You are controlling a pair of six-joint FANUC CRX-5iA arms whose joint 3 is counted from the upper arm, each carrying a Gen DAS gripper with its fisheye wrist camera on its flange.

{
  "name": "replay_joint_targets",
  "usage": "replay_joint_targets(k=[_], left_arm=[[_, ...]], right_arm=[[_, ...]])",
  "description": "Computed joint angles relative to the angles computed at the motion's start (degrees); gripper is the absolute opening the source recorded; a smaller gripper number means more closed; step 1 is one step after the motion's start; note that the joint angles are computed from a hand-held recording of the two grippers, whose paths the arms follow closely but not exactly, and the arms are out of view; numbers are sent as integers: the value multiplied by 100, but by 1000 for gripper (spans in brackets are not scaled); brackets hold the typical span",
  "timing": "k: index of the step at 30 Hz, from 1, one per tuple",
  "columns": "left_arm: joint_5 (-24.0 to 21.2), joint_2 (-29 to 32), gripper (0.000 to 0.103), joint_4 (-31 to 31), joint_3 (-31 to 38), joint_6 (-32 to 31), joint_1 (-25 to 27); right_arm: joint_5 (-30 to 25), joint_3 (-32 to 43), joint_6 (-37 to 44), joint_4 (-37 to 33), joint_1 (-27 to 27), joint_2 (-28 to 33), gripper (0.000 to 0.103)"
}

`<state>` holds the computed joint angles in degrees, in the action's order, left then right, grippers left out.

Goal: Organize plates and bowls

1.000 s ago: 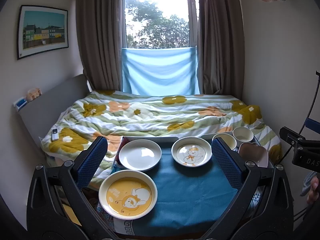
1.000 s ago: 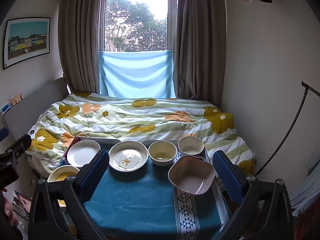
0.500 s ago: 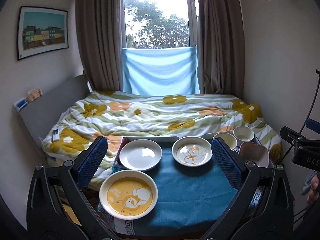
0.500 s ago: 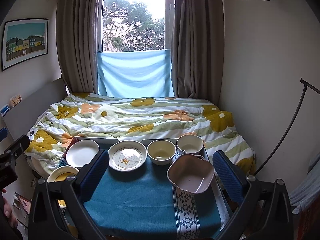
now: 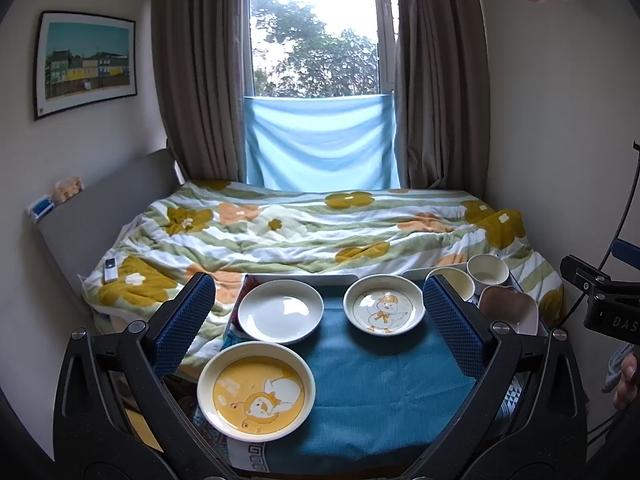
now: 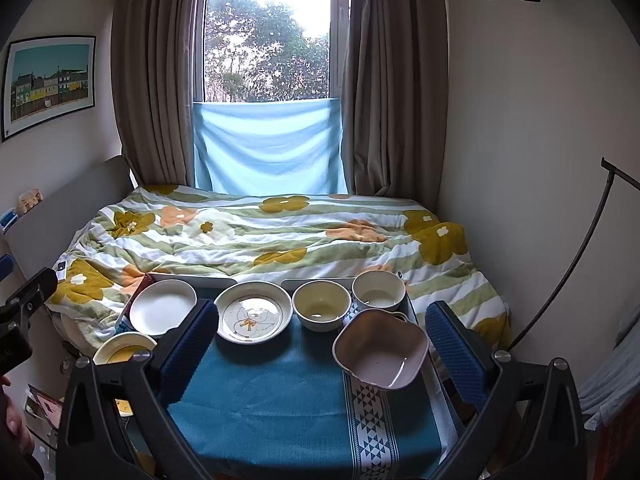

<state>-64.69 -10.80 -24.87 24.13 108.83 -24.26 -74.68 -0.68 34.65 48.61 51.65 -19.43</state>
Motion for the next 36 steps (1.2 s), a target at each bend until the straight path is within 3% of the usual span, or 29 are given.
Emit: replay_joint_targets(k=[36], left_arm=[[-26,-7,103,-619,41,205,-392]], right_arm=[[-33,1,6,31,2,1,103]])
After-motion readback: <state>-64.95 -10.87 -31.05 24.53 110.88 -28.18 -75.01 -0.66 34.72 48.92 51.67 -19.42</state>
